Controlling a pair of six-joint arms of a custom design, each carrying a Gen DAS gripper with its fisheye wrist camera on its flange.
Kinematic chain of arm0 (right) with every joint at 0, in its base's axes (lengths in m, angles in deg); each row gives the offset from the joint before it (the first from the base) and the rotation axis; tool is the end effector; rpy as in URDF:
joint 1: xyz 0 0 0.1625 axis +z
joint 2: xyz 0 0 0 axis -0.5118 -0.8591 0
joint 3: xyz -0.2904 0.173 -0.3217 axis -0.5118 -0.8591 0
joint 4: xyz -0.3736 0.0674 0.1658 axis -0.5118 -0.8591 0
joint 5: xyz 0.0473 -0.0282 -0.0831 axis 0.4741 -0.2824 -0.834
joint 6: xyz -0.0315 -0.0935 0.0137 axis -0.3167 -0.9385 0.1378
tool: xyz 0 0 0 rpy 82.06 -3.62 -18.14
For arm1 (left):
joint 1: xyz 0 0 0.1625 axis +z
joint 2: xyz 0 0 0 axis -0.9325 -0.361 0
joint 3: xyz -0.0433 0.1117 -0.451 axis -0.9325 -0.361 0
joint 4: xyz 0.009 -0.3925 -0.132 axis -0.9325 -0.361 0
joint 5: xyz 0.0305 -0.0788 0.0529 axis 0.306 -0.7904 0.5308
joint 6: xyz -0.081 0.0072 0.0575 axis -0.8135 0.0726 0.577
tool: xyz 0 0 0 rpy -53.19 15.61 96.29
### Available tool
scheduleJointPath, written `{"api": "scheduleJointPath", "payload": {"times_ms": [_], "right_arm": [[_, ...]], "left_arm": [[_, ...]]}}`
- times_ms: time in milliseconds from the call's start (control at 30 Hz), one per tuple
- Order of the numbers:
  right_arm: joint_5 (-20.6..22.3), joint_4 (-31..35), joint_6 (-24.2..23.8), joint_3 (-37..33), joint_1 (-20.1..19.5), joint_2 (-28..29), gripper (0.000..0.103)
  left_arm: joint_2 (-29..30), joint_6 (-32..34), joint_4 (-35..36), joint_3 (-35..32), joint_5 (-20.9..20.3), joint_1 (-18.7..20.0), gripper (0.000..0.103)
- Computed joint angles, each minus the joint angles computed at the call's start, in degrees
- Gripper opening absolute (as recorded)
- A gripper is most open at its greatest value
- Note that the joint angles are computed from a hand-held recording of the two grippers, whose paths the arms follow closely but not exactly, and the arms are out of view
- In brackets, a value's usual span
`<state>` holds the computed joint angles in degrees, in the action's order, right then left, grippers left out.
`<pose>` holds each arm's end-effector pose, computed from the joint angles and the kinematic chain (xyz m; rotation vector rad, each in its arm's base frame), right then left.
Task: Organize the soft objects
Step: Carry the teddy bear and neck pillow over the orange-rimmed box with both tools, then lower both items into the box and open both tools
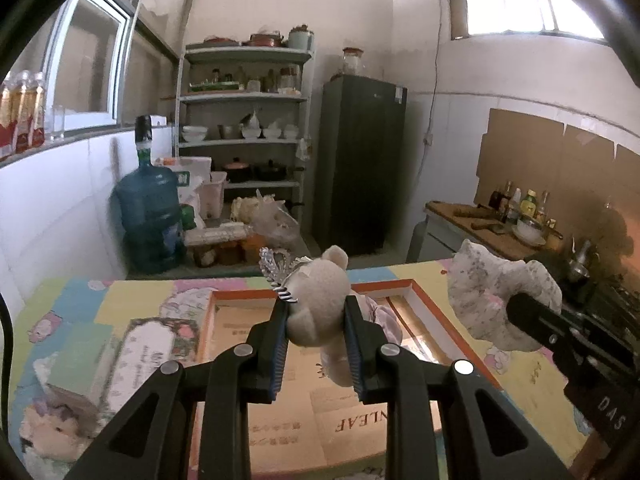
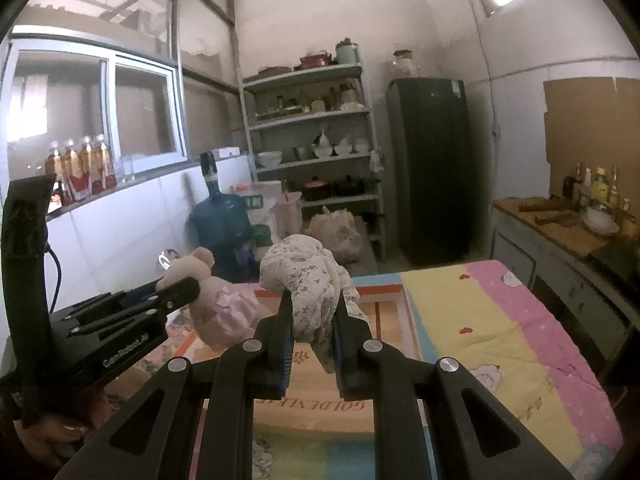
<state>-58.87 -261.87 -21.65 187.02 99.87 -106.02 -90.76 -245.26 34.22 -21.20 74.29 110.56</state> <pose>-0.0521 -0.5898 0.2836 0.8216 -2.3271 1.3028 -0.3602 -0.6138 -0.1124 0.4794 2.1523 -1.2951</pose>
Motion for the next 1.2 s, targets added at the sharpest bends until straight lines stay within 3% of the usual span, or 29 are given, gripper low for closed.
{"api": "scheduleJointPath", "payload": {"times_ms": [467,967,1200], "right_arm": [[-5.46,6.49,1.12,-9.53,0.9,6.19,0.017],[-10.55,15.73,3.22,-17.09,0.47,10.24,0.017],[-13.39,17.38,3.51,-18.35,0.97,11.16,0.017]], "left_arm": [[7.28,-6.42,12.58,-14.32,3.78,4.16,0.027],[16.12,-16.4,33.65,-31.56,7.57,7.19,0.027],[19.2,-19.0,39.26,-37.35,5.89,7.72,0.031]]}}
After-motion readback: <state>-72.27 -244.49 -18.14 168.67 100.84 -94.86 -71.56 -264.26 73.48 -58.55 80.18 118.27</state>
